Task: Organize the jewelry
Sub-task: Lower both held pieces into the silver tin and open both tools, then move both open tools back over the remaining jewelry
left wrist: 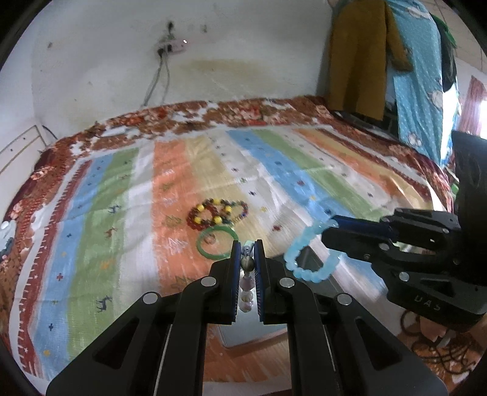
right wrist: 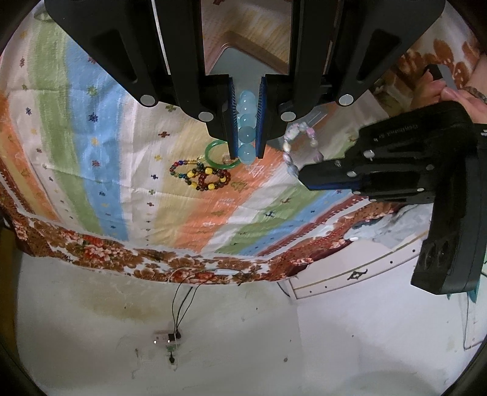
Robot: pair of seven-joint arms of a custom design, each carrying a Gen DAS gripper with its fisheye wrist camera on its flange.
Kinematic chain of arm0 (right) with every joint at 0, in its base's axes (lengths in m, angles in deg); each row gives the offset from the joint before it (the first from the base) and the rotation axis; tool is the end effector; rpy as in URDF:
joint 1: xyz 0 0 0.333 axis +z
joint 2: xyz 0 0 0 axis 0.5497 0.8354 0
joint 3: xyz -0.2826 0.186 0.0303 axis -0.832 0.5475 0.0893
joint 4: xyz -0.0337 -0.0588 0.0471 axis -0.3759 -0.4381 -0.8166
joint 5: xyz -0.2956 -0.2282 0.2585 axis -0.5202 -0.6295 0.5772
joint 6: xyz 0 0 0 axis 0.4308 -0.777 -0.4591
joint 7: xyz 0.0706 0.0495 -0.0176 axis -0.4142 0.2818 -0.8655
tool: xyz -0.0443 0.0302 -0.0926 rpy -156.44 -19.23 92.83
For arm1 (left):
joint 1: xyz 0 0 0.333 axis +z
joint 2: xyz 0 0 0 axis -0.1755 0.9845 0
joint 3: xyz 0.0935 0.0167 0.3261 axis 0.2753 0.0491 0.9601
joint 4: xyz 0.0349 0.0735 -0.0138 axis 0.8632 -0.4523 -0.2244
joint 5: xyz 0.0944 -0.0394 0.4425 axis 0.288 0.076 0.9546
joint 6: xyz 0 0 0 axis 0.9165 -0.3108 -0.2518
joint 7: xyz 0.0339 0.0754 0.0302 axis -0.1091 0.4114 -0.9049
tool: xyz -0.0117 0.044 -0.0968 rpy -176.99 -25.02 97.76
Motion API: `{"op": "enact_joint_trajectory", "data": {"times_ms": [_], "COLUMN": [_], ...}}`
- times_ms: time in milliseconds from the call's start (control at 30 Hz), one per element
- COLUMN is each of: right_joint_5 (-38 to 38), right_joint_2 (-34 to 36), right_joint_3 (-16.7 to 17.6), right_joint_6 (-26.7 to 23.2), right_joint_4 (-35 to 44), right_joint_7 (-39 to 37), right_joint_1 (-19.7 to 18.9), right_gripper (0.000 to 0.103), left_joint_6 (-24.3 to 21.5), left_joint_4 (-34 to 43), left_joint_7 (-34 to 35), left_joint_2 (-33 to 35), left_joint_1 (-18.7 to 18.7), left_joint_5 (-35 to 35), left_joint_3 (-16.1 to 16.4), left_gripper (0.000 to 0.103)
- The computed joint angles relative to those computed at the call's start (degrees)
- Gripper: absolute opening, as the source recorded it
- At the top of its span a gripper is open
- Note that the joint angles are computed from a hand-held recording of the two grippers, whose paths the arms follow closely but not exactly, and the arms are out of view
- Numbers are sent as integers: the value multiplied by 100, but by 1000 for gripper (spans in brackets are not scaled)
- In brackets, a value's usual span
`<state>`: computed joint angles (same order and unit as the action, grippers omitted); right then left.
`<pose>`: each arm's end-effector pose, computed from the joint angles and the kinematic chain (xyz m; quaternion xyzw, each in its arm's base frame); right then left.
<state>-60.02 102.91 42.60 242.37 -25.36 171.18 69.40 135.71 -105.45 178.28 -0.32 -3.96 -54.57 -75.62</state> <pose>0.6629 0.3126 0.4531 -0.6957 0.5505 -0.2319 0.3991 0.7058 -0.1378 0.4378 -0.4473 0.7860 -0.3809 0.1924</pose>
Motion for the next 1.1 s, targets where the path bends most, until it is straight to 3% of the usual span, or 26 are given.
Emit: {"op": "enact_joint_trajectory", "data": {"times_ms": [67,100,167,400,500,667,900,1100], "right_joint_5": [70,68,85,80,60,235,508,916], "right_joint_2": [0,-5,-19,19,46,120,306,495], "right_joint_3": [27,-15,-120,-340,-287,165,698,1109], "right_joint_6": [-12,7,95,-17,-79,-251,-543,-864], "right_joint_4": [-4,-13,-47,-15,29,165,518,843], "right_joint_7": [38,82,194,432,507,445,148,-189], "right_joint_1": [-33,-4,67,206,118,-360,-920,-1349], "right_gripper": [15,25,36,36,41,46,55,60], "left_joint_6": [103,105,126,127,49,-456,-683,-915], "left_joint_4": [-18,-11,-6,77,150,521,892,1365], "left_joint_7": [-115,-139,-246,-1080,-1634,-2683,-3310,-3776], "left_joint_2": [9,13,17,97,160,411,692,1015], "left_joint_1": [-71,-50,-34,-47,-88,-77,-71,-121], "left_joint_5": [150,159,197,713,1053,1602,2155,2734], "left_joint_3": [53,35,32,161,291,472,511,553], "left_gripper": [21,29,30,43,50,58,68,71]}}
